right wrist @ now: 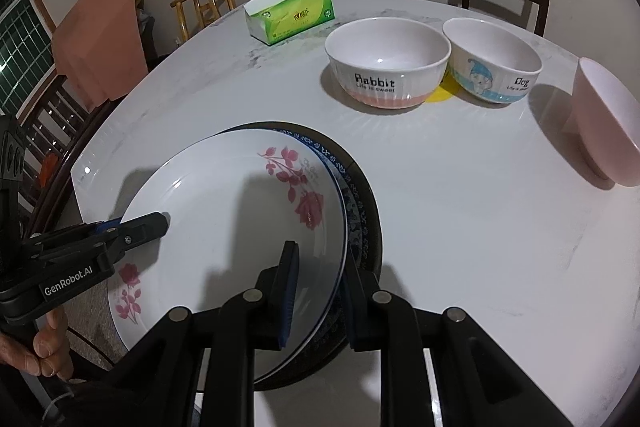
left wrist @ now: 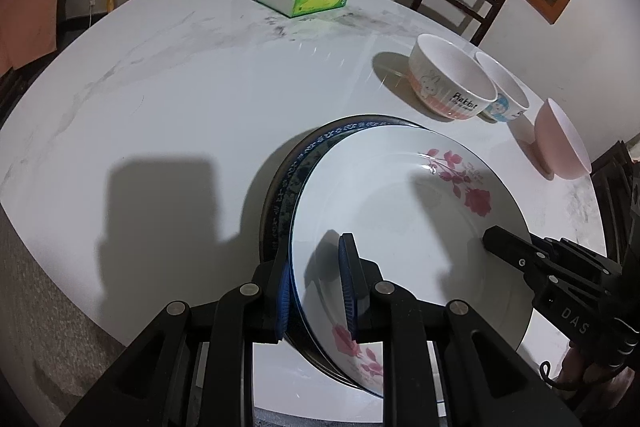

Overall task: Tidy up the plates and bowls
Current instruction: 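Carry the white pink-flower plate over the blue-and-white plate stack, then lower the white pink-flower plate onto the stack and open both tools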

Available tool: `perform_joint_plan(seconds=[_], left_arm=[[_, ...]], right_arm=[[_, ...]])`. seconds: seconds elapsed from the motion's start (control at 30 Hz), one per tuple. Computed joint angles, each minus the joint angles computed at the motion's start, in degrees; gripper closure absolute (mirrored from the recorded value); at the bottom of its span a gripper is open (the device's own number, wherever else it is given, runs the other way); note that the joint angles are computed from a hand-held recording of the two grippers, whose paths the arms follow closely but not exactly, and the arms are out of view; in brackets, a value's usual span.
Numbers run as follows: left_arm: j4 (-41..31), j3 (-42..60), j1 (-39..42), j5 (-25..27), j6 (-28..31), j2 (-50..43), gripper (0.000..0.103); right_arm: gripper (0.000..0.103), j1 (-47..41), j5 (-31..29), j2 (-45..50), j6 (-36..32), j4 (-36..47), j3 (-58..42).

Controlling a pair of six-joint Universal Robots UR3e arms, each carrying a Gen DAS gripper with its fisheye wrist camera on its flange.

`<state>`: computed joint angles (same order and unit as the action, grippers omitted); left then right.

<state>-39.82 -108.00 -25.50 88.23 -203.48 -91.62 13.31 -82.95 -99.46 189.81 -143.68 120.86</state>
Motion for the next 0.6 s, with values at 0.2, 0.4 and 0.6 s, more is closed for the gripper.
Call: perform_joint_plan(seconds=[0.2,0.4,0.6], left_arm=[[0.4,0.4,0.3,0.1,0.6,-0.9,0.085],[-0.3,1.5,0.1,0.2,0.4,-1.8,0.085],[-2.4,3.5,0.3,-1.0,-0.5,-2.6,0.076]], right_arm=[[0.083,-1.2,1.1,0.1,0.7,-1.3,1.3],[0.081,-1.8,1.9,0.2,0.9,-3.3,2.6],[0.080,-0.7,0.6,0.4,1.3,-3.9,2.5]])
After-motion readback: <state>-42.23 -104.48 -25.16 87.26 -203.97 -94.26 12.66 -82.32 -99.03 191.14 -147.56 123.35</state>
